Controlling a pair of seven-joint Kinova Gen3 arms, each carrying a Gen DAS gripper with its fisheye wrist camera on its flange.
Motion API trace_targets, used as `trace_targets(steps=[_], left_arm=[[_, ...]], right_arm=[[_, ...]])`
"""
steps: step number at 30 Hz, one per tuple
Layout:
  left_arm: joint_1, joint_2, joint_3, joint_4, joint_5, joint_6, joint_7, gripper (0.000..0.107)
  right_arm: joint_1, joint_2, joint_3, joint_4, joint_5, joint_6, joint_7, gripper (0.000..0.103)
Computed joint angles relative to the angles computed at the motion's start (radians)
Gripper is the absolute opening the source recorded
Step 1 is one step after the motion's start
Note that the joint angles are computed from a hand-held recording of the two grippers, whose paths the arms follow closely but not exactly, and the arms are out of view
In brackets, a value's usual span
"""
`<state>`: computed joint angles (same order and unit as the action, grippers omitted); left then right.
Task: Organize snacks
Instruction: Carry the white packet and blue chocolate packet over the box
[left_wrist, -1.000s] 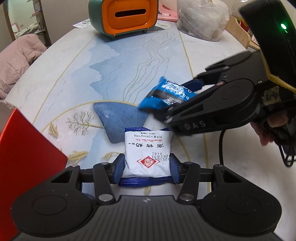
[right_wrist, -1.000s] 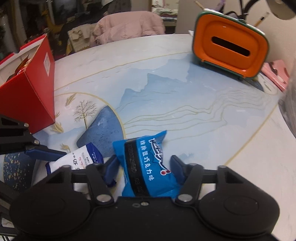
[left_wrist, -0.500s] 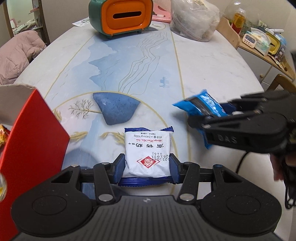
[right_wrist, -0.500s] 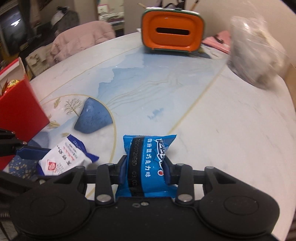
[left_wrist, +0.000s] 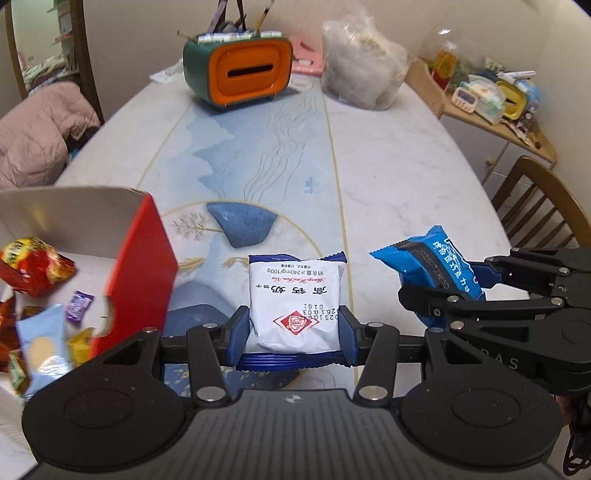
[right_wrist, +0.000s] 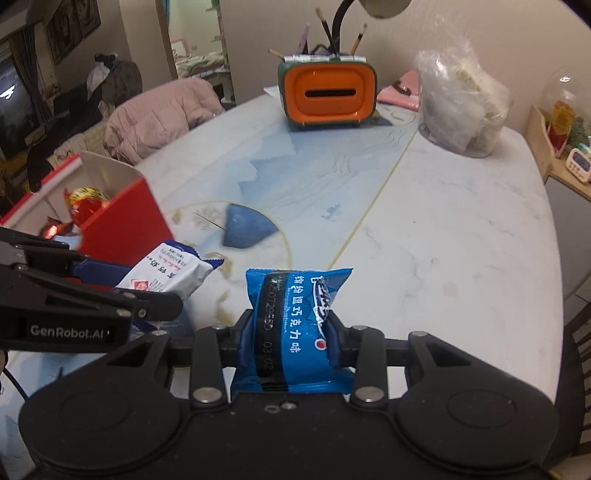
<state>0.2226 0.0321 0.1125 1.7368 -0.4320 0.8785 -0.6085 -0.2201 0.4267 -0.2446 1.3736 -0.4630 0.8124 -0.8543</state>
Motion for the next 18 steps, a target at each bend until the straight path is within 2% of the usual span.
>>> trace_targets(steps=[7,18], left_arm=[[-0.023,-0.108,0.018,0.026,0.044,0.054,-0.072,0.049],[-0.138,-0.284,0.008,0.087,0.130,0.089,-0.261,0.049]], right_arm=[[-0.026,-0.127,0.005,0.101,-0.020,-0.037,-0.057,0.036],[-0.163,-0.253,0.017,0.184,0.051,-0.120,-0.256,0.036]])
